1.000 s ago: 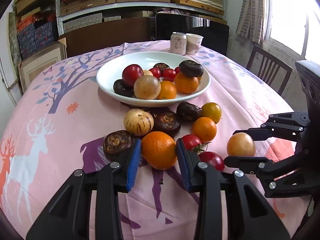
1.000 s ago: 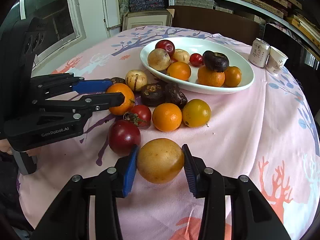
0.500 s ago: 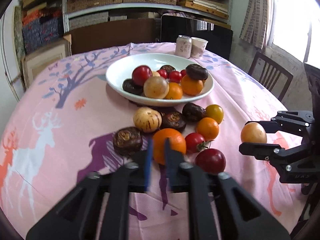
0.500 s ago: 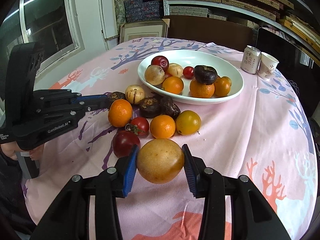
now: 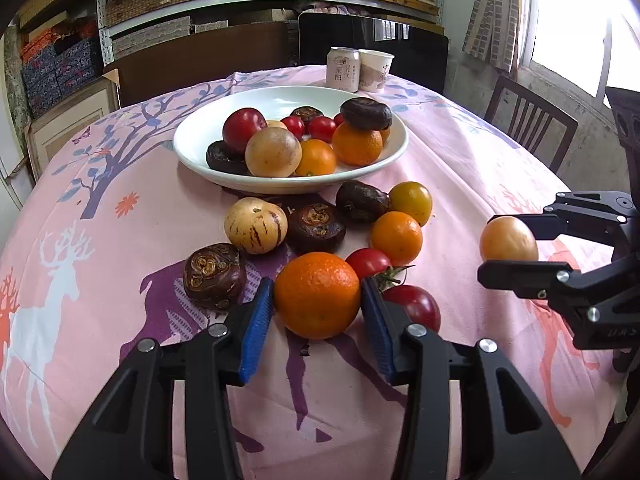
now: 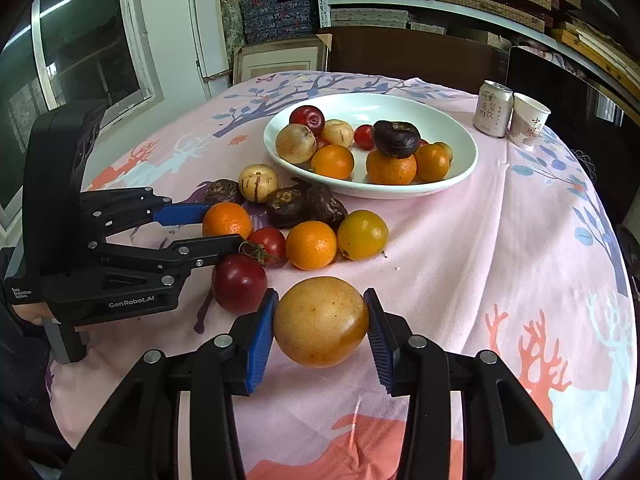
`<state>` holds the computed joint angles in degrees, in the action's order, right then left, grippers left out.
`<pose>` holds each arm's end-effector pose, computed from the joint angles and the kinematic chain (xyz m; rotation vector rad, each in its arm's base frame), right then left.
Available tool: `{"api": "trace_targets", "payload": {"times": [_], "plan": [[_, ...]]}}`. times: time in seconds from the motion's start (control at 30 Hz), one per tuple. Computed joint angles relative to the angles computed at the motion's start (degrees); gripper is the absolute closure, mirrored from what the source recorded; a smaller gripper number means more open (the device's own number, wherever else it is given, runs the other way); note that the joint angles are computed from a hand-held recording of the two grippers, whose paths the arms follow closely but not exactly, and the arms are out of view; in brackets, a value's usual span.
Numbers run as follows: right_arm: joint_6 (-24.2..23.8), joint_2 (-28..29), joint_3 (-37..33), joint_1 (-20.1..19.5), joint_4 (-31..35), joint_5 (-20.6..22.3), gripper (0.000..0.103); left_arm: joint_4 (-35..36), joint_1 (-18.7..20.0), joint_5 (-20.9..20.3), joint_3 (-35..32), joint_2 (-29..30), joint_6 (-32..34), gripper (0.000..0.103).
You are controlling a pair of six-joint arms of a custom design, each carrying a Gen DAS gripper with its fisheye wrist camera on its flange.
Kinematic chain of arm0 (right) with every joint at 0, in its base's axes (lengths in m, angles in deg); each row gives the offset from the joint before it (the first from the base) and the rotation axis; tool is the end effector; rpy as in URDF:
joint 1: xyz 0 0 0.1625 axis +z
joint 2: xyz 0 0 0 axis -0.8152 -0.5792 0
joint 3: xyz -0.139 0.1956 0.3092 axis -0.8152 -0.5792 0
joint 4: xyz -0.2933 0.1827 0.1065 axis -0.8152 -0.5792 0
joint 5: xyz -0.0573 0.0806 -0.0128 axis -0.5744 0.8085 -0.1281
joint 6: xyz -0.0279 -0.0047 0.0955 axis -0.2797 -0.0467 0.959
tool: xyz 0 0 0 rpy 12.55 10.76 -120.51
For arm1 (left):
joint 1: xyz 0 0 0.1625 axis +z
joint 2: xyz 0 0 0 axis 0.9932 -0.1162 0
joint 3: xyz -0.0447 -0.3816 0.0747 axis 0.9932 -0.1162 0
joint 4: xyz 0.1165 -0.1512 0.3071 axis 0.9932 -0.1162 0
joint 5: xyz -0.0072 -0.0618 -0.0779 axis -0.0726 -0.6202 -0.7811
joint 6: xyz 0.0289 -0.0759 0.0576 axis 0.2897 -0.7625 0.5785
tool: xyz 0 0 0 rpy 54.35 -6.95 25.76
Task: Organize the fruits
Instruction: 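Carry the orange and pale yellow fruit over the white plate, then open both grippers to release the fruits onto the plate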
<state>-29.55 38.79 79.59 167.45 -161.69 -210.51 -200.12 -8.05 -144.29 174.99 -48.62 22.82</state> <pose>0.2303 -0.3856 -0.0761 0.3036 -2.3025 0.8676 0.0261 -0.5168 0.1565 1.3891 2.4005 -0.4307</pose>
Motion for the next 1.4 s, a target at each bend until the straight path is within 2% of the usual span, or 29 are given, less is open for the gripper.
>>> {"api": "trace_targets", "payload": {"times": [0.27,0.5,0.67,0.8,0.93,1.17,1.37,1.4], "plan": [[0.03,-0.14,0.29,0.71,-1.38,-0.3,0.059,0.71,-0.52,1.36,-0.06,-0.62,-0.54,0.061],[-1.82,-1.51,0.73,1.41,-6.56,-1.6,0.059,1.17,0.6,-2.25,-1.63,-2.8,-3.26,0.061],[-8.4,-2.81,-1.7,1.26,-11.18,-3.16,0.059,0.66,-0.67,-2.25,-5.19,-1.38,-7.32,0.061],[-12.04,-4.78,-4.6,-1.38,-10.31,-1.33,0.059,0.99,-2.3,-1.17,-9.72,1.68,-10.0,0.061],[-15.96,-5.66,-8.88,-5.42,-9.6,3.46,0.059,1.17,-3.92,-0.29,-15.06,5.9,-9.8,0.061],[-15.52,-5.38,-17.19,-10.94,-1.01,9.12,0.059,3.74,-5.06,-0.29,-26.63,14.93,-10.98,0.061],[-16.49,-4.58,-20.37,-12.25,1.97,11.35,0.059,5.27,-4.51,-3.39,-31.59,18.75,-11.79,0.06],[-16.6,-4.47,-20.71,-12.33,2.64,11.43,0.047,4.0,-4.52,-2.8,-31.83,19.46,-12.42,0.059]]}}
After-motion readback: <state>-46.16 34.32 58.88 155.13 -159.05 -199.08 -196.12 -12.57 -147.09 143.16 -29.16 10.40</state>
